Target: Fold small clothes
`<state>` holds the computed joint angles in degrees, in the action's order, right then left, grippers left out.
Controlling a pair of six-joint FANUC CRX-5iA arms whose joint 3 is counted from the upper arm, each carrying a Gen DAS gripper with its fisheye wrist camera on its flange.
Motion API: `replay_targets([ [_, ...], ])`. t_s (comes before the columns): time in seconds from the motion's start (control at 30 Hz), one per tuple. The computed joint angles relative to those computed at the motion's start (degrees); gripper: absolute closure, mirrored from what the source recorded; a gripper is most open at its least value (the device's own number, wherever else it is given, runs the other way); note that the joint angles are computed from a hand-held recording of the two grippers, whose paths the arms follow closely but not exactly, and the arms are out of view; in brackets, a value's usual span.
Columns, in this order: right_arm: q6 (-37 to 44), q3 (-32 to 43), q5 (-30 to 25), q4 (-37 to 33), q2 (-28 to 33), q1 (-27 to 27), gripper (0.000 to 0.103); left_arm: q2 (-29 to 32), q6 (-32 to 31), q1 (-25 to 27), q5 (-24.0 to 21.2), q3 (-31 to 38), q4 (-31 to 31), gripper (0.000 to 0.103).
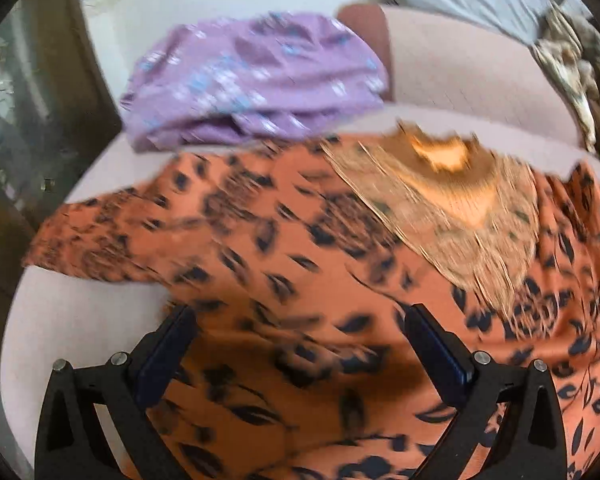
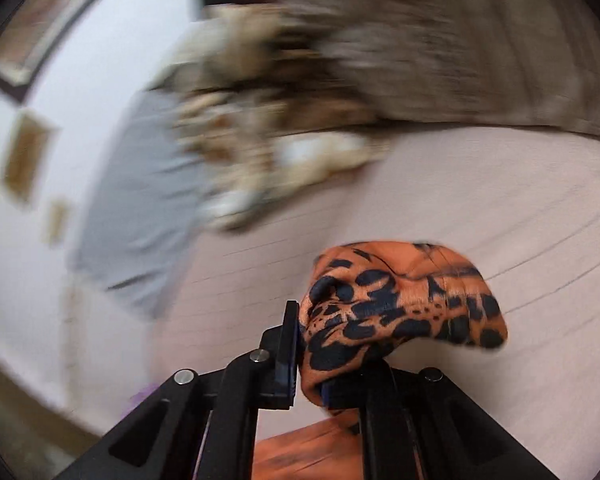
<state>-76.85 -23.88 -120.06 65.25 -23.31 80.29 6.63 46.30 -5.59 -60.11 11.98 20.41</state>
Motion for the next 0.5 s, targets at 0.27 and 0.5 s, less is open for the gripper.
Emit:
replay_targets([
  [0.27,19.04,18.33,35.85,12.81,18.22,-16.91,0.094,5.88,14.00,3.92,-0.97,11.01,-6.66,0.000],
  [0.5,31.71,37.97,56.00,-1.15,37.32,-26.60,0.094,7.76,18.33,5.83,2.96,14.19,-11.54,0.000],
])
